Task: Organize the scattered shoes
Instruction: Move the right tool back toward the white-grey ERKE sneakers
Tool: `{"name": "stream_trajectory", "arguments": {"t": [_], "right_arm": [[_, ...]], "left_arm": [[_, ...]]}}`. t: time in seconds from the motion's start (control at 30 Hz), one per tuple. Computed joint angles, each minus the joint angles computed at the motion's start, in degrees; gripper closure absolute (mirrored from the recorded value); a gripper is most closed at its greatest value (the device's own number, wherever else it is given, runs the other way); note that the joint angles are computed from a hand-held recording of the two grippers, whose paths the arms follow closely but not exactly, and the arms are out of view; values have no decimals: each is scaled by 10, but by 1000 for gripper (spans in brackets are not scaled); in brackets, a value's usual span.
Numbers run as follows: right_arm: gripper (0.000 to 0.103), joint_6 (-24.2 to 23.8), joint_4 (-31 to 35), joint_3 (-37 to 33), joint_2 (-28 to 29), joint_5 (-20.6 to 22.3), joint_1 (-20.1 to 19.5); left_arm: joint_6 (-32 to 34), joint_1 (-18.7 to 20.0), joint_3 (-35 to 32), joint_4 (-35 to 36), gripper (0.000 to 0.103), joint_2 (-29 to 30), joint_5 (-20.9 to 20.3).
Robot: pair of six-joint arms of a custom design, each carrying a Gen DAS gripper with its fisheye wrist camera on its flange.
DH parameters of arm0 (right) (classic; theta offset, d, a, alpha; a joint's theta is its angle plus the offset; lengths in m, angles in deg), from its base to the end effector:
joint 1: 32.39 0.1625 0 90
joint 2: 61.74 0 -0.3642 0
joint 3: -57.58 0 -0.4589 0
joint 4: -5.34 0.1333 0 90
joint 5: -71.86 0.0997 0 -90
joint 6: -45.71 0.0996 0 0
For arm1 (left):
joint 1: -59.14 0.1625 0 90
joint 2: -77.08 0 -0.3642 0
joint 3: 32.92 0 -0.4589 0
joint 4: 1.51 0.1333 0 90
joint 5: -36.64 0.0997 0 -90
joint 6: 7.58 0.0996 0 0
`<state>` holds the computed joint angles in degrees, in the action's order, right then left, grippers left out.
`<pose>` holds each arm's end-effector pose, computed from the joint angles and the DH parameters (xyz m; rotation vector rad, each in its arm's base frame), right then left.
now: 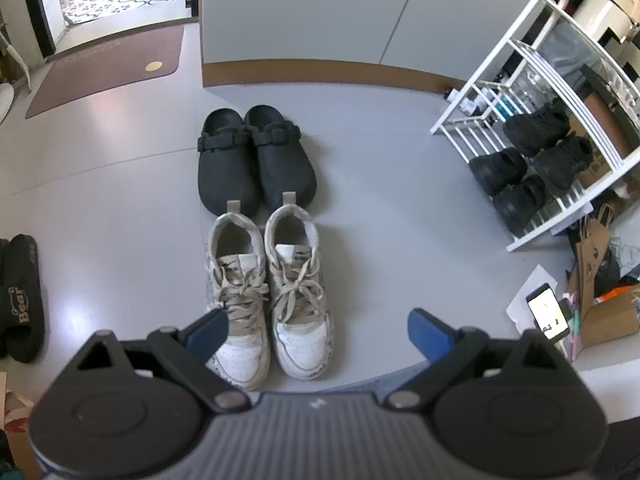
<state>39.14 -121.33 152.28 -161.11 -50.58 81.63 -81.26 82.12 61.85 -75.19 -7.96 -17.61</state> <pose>0.2881 -0.4502 0.5619 0.3951 -2.4859 1.0434 -0.4204 -0.3863 0.3314 0.0403 2.4647 -0.5554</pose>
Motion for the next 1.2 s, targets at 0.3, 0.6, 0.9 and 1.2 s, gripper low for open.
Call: {"name": "stream_trajectory", "arguments": {"t": [0.3, 0.6, 0.9, 1.2], "right_arm": [[4, 12, 88, 8, -6, 55, -2], [4, 59, 177, -13, 29, 104, -18], [4, 37, 193, -13, 49, 71, -3], [4, -14, 221, -19, 71, 68, -1]], "left_arm": [[-22, 5, 3, 14, 5, -6, -5], [-16, 6, 2, 7, 5, -6, -2], [-6, 5, -3, 0, 5, -2, 7], [-2, 7, 0, -6, 5, -4, 8]]}}
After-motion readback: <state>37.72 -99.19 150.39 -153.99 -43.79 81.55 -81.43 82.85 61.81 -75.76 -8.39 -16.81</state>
